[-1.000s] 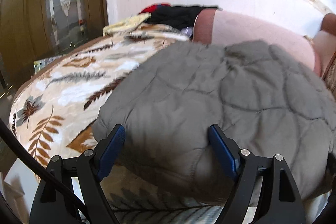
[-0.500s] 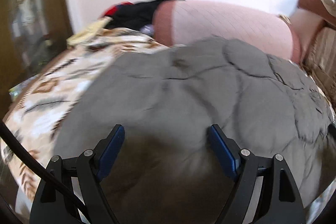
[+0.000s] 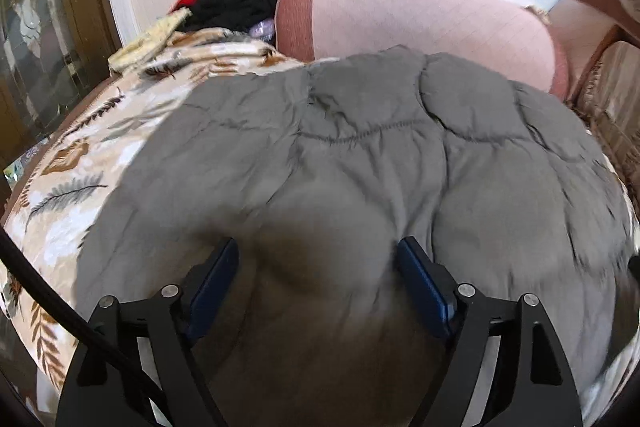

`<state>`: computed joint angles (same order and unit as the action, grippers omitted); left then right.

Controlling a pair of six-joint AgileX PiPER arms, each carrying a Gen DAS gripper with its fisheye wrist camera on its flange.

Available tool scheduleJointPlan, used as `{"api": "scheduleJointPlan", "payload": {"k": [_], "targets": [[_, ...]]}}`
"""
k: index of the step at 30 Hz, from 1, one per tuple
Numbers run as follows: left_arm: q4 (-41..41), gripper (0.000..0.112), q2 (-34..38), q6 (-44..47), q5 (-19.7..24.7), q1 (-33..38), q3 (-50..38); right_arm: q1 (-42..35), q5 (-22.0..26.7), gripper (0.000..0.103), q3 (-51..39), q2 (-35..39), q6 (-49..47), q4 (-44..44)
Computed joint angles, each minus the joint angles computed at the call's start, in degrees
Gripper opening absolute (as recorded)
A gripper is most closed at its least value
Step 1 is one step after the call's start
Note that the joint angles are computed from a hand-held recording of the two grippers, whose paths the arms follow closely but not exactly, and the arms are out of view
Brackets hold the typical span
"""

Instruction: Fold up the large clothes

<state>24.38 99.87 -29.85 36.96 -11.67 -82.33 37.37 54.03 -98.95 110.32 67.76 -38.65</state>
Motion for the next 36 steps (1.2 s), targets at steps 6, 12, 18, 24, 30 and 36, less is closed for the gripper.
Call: {"api": "scheduleJointPlan", "payload": {"k": [6,12,18,24,30,36], "targets": [[12.0,0.081,-10.6,-11.6,-7.2,1.6,16.8,2.3,2.0,0.074,2.8,-2.2,0.4,0.7],[10.8,0.083,-9.9,-10.4,-11.2,4.0,19.0,2.4,5.3,0.078,0.4,0.8,-2.7,3.3],[13.1,0.085,-12.0,-14.2,-15.8,5.6,23.1,2.4,3.7,0.081,2.3,0.4,-1.5,3.5],[23.5,0.084,-22.2,-25.8,-19.7,4.2,33.6,9.7,4.8,0.081,7.3,-4.6,6.7,-6.7],[23.6,0.084,-22.1,-25.7,-20.0,3.9,33.9,13.4,3.8,0.081,10.4,-6.8,8.0,-7.7],[19.5,0.088,-18.4,-22.6,-18.6,4.4,31.6,10.0,2.8,0.081,9.1,-4.5,5.1,-0.7]]}}
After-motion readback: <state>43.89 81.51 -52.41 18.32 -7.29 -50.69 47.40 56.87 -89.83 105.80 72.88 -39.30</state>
